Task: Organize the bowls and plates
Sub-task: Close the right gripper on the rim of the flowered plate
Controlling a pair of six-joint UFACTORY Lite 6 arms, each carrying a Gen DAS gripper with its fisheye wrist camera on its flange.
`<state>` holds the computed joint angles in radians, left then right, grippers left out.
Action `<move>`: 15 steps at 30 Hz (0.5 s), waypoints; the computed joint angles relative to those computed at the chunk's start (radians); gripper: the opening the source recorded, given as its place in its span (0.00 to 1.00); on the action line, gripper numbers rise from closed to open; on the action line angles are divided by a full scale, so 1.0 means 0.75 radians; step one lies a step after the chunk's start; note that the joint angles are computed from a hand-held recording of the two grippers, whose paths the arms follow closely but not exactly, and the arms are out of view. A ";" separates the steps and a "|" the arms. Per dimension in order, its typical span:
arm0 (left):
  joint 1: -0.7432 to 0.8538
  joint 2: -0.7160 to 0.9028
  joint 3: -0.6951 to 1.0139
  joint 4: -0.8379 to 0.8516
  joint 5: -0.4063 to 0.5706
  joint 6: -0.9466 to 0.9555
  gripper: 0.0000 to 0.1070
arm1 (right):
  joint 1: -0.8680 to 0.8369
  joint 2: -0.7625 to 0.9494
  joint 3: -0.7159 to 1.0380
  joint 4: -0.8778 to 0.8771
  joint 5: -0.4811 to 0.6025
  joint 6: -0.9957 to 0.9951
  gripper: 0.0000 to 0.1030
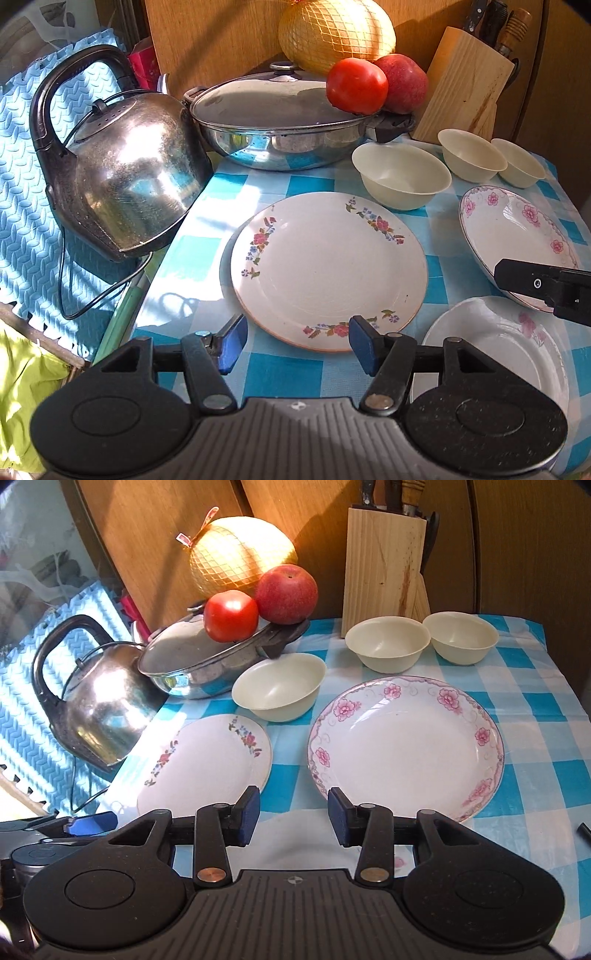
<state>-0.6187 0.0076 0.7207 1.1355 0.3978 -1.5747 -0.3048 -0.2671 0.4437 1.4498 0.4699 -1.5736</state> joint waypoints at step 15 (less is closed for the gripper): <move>0.248 0.253 0.106 0.295 -0.138 -0.101 0.55 | 0.414 0.525 0.273 0.625 -0.226 -0.420 0.52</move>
